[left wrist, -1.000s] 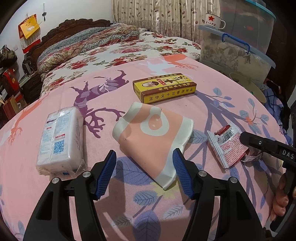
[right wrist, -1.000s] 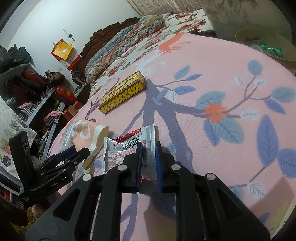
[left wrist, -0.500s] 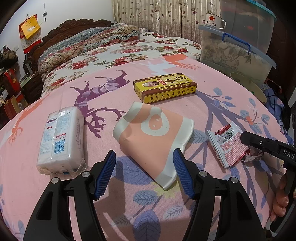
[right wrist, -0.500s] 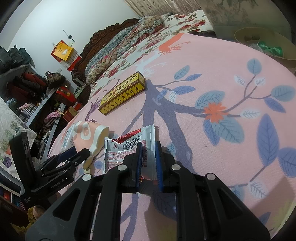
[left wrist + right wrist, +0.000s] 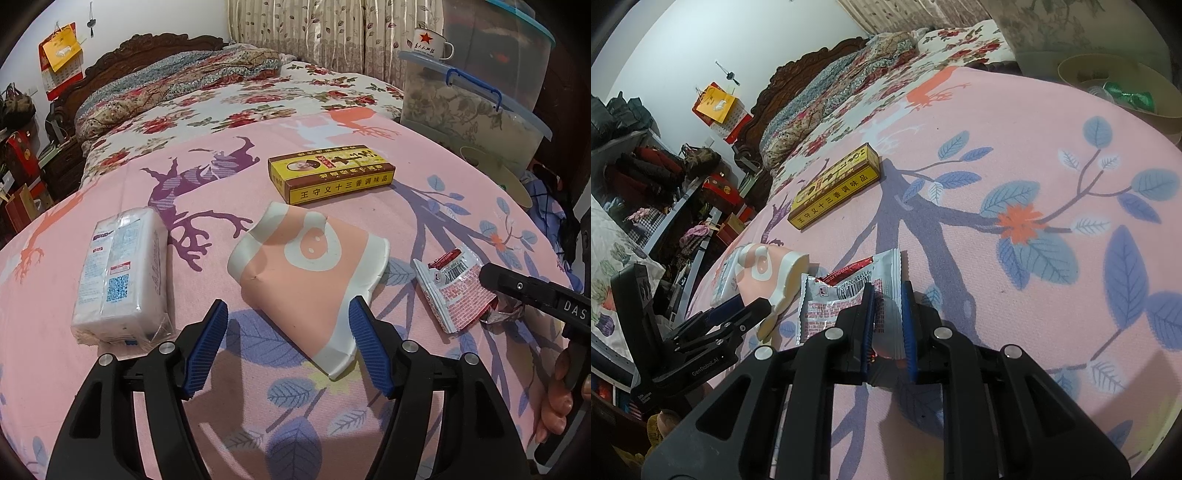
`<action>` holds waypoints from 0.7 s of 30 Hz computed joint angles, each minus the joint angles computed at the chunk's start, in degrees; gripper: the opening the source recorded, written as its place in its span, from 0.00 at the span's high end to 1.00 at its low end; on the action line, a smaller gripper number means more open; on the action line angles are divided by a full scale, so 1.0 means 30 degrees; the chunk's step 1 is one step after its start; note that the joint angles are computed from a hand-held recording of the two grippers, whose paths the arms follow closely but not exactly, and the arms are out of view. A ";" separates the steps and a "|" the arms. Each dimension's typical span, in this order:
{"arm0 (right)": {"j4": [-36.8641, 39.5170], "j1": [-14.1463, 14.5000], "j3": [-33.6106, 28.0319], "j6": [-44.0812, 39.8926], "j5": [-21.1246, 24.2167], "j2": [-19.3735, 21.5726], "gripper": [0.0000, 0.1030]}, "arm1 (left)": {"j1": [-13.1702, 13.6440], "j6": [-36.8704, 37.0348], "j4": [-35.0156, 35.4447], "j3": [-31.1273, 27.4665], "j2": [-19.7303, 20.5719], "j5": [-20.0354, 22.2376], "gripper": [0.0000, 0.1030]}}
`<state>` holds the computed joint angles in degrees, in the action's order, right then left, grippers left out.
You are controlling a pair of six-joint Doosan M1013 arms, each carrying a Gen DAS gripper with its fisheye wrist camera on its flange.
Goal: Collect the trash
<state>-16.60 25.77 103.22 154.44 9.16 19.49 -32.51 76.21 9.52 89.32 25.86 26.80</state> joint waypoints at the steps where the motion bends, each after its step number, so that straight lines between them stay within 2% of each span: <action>1: 0.0125 -0.0016 0.0012 -0.0107 -0.0040 -0.0001 0.82 | -0.0006 -0.0023 0.0032 -0.0003 0.0002 0.0003 0.37; 10: 0.0397 0.0014 0.0213 0.0101 -0.0528 -0.0066 0.82 | 0.0023 0.0236 -0.0290 -0.0040 0.0023 0.0068 0.37; 16: 0.2564 -0.0166 0.0529 -0.1816 -0.1367 -0.0125 0.82 | 0.0048 0.0387 -0.0457 -0.0048 0.0009 0.0098 0.37; 21: 0.0268 -0.0097 0.0721 0.0610 -0.1784 -0.0201 0.82 | 0.0056 0.0433 -0.0533 -0.0049 0.0006 0.0109 0.37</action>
<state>-15.80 25.48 105.38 156.27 3.80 18.89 -32.35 77.51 7.93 89.17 25.88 27.13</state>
